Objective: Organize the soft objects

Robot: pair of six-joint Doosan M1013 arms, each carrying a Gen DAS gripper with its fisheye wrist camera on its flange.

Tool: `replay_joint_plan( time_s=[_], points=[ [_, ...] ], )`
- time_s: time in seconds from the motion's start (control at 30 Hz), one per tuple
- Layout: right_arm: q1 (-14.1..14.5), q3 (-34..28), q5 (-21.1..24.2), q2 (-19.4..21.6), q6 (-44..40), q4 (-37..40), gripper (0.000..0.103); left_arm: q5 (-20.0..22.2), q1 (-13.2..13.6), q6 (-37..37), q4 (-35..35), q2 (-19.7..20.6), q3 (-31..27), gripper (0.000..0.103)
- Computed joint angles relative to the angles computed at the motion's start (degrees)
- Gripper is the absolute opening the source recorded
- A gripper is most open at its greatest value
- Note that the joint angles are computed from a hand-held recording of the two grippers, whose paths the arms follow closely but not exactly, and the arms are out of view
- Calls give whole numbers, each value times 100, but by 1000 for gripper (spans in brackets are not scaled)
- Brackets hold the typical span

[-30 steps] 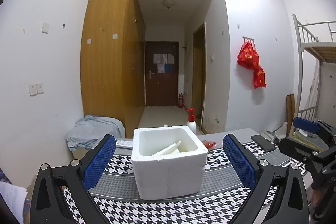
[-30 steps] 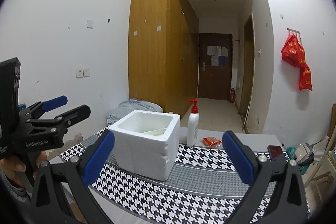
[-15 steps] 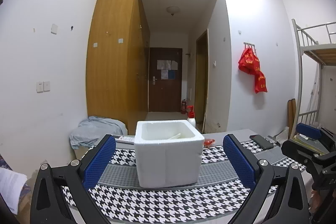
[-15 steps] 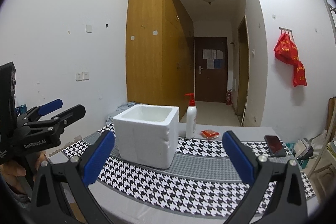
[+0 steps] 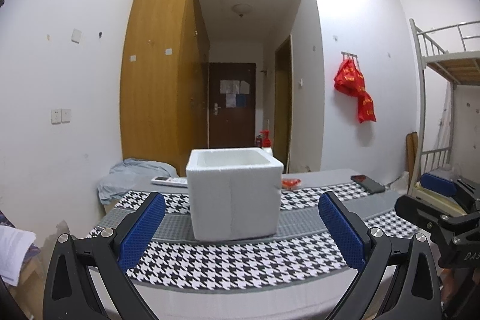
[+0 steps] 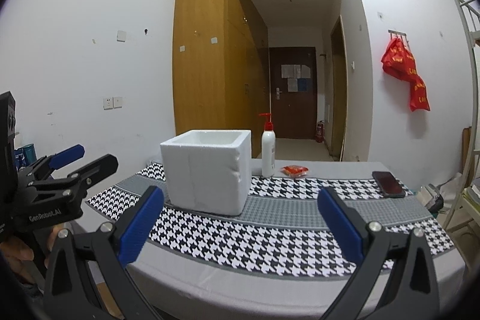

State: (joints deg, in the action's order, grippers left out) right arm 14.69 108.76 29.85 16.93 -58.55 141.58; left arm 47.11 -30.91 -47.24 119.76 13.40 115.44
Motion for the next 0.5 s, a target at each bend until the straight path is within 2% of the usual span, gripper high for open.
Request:
replay_joint_plan(
  time_s=[0.1,0.5],
  points=[
    [42,89,12,-6,-311,291,103,89,-48,-59,18,17,71,102],
    [7,369,161,-146,-481,455,103,207,-233,-75,-59,-15,223,102]
  ],
)
